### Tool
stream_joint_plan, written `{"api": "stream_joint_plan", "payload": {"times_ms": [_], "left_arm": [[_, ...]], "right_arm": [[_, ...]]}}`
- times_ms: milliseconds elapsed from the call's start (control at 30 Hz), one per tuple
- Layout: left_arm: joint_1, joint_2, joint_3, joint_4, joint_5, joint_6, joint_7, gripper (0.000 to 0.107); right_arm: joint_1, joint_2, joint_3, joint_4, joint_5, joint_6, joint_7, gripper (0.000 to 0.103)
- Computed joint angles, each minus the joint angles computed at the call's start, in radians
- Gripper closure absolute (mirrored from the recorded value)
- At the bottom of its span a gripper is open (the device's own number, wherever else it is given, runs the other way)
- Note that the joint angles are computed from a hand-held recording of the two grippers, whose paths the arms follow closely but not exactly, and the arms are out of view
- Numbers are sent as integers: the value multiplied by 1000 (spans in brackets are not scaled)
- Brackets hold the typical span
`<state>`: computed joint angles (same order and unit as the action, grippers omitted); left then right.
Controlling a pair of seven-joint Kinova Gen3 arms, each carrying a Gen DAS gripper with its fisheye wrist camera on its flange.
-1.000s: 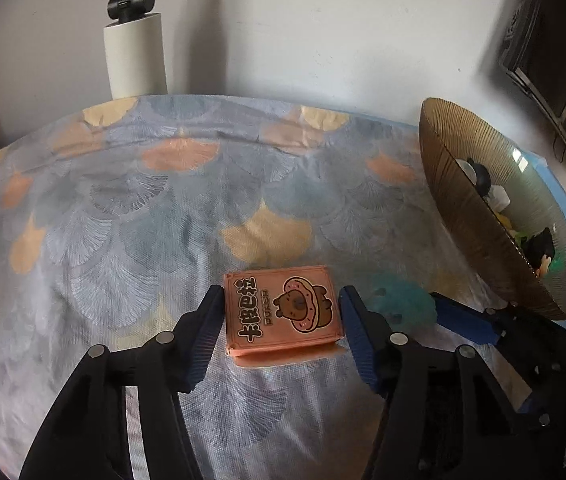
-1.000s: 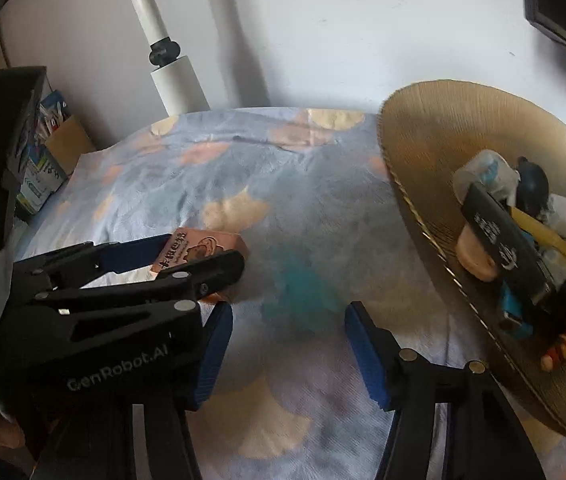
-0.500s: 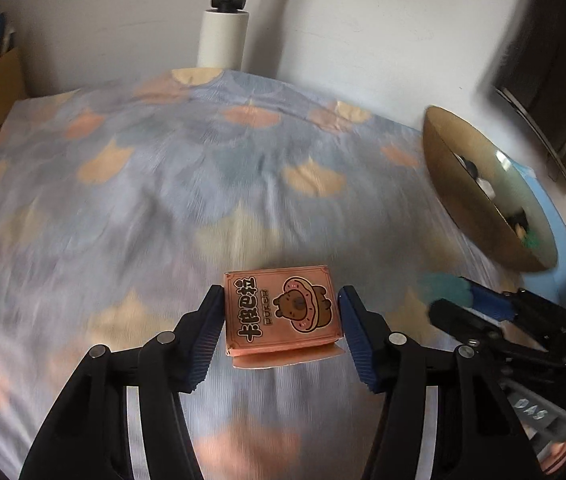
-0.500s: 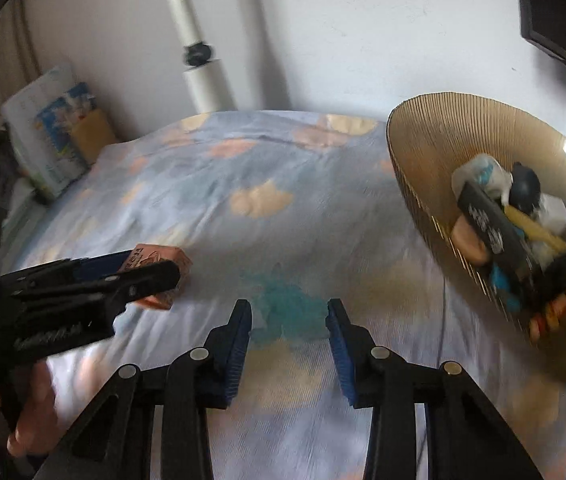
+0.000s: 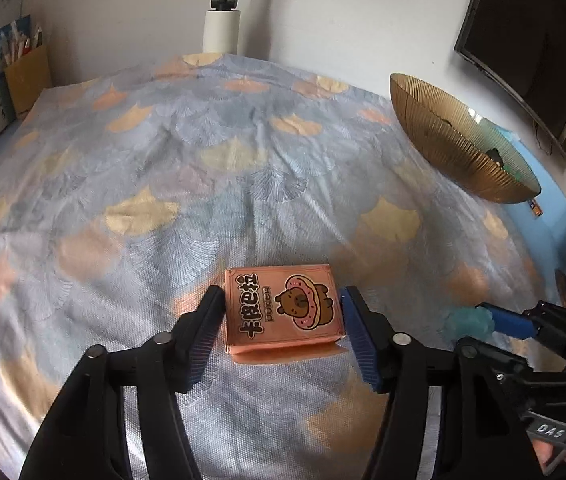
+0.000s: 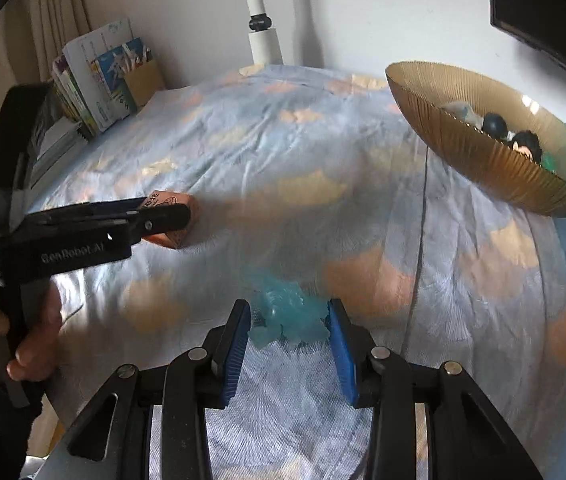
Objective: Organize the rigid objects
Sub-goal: 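Grasp pink capybara card box with left tool while right tool grasps teal star toy, then carry pink box with left tool to the bowl while right tool carries teal toy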
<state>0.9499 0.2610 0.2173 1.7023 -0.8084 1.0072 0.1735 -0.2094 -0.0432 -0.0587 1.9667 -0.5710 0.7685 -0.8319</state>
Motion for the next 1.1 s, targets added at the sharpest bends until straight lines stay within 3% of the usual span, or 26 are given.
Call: {"api": "stream_joint_plan", "payload": {"times_ms": [133, 300, 433, 500, 633, 667, 833, 967, 1100], "left_arm": [[5, -1, 6, 2, 1, 1, -15, 37], [12, 19, 7, -22, 6, 28, -47, 33], [22, 34, -5, -41, 11, 55, -56, 33], [27, 40, -10, -49, 12, 70, -51, 34], [47, 63, -16, -77, 7, 127, -49, 49], [52, 66, -16, -81, 3, 133, -52, 53], [86, 106, -23, -134, -9, 213, -84, 53], [108, 129, -35, -174, -14, 270, -104, 54], [120, 105, -42, -209, -57, 267, -110, 54]], "right_arm": [[18, 6, 16, -5, -40, 43, 29, 45], [-6, -17, -18, 7, 45, -8, -71, 45], [-31, -19, -31, 12, 93, -48, -125, 46], [-39, -23, -31, 16, 111, -62, -145, 51], [-42, -23, -12, 18, 92, -66, -138, 64], [-41, -22, -6, 19, 75, -61, -119, 64], [-49, -40, -14, 35, 82, -79, -112, 64], [-43, -59, 26, 54, -4, -77, -34, 64], [-2, -67, 68, 19, -57, -10, 4, 64]]}}
